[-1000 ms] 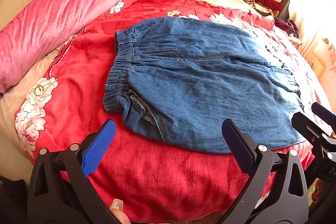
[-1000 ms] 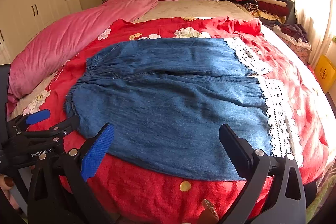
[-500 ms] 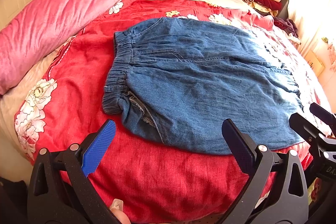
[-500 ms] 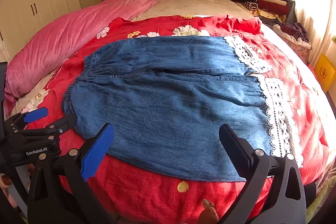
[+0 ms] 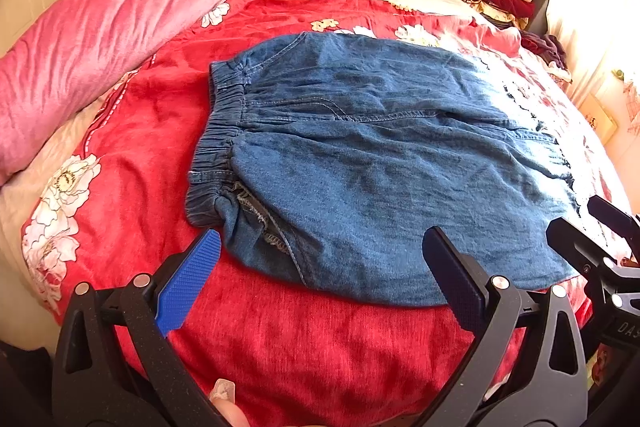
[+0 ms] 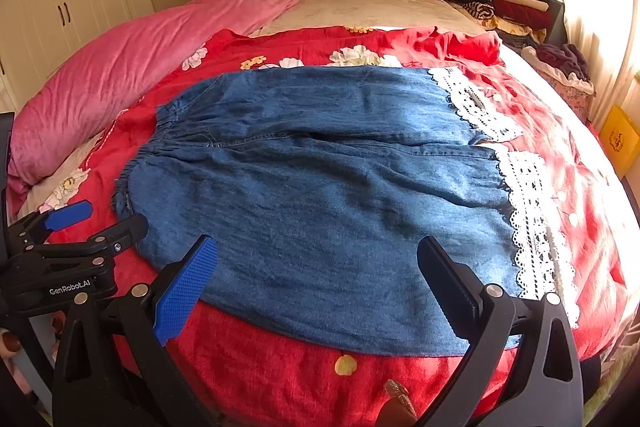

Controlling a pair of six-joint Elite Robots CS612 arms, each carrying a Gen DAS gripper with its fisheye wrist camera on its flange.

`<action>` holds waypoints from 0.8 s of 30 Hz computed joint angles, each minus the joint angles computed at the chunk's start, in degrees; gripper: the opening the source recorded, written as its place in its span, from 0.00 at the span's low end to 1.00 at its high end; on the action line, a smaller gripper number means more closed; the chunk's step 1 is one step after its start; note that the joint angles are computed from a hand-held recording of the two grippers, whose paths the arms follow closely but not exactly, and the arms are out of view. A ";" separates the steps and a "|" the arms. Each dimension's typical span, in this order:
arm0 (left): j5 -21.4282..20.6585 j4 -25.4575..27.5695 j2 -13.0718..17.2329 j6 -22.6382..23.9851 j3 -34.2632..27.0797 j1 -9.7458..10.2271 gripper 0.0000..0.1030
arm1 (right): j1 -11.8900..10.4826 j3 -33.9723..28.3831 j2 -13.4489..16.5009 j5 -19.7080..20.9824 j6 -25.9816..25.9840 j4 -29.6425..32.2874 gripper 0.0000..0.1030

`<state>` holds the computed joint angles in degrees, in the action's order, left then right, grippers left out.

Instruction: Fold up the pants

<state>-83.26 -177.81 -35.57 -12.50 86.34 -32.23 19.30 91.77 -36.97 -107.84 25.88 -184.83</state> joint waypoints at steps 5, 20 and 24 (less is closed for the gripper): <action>0.03 0.30 0.45 0.19 -0.83 0.00 0.92 | -0.19 -0.71 0.25 0.12 -0.25 1.02 0.96; 2.08 3.80 2.83 -0.08 -6.64 1.12 0.92 | -2.97 -6.20 1.35 4.96 -3.37 3.52 0.96; 2.88 5.57 4.18 -0.22 -9.83 1.83 0.92 | -3.78 -10.28 2.80 6.20 -7.35 6.47 0.96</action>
<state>-80.38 -172.24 -31.39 -12.72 76.51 -30.40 15.52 81.50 -34.17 -101.64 18.53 -178.36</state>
